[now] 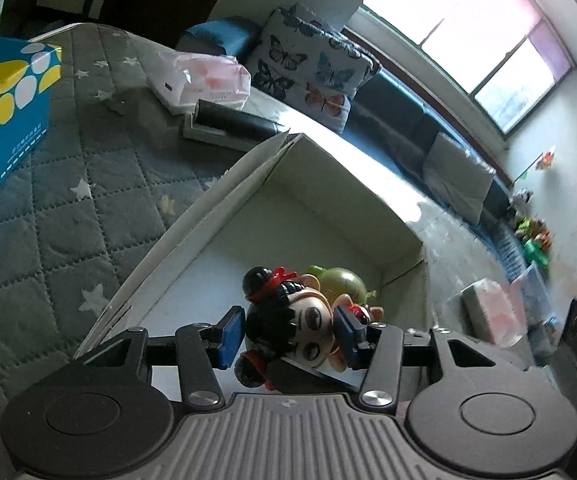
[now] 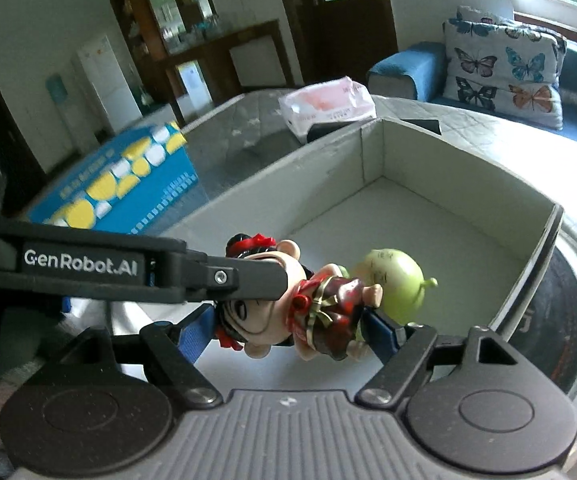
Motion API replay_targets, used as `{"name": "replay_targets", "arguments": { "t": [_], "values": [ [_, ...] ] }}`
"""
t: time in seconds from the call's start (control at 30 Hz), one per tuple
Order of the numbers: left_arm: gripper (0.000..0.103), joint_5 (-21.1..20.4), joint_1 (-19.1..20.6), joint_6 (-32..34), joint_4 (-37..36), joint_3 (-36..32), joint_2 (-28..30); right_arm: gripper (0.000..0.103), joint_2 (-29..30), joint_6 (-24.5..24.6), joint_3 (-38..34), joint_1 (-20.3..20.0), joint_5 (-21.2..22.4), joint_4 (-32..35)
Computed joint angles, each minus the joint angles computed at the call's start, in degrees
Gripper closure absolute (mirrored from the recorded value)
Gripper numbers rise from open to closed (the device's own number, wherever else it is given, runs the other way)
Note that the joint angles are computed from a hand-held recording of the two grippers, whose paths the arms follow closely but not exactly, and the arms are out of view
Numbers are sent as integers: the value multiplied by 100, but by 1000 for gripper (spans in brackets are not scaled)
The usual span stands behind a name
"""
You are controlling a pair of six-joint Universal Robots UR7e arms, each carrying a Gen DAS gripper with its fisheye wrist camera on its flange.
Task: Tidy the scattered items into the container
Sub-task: 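Carry the doll with the left gripper into the grey box beside the alien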
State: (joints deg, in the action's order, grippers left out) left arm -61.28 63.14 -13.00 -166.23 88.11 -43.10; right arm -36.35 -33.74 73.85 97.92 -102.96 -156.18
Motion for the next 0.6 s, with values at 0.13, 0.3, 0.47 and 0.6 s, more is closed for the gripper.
{"name": "replay_targets", "arguments": {
  "t": [0.13,0.3,0.47,0.6],
  "values": [
    [54,-31,52,-24,115,-114,76,26,255,-174,-303,131,-561,59],
    [54,-85,66,-41,131,-115,60,25,390,-314,-441,207,-869,55],
    [54,-36,35,-26,45,-57,22,26,315,-346,-300,167,-785,-98],
    [54,-6,5,-26,-15,-4,-10,26,213,-358,-169,136,-651,-175]
  ]
}}
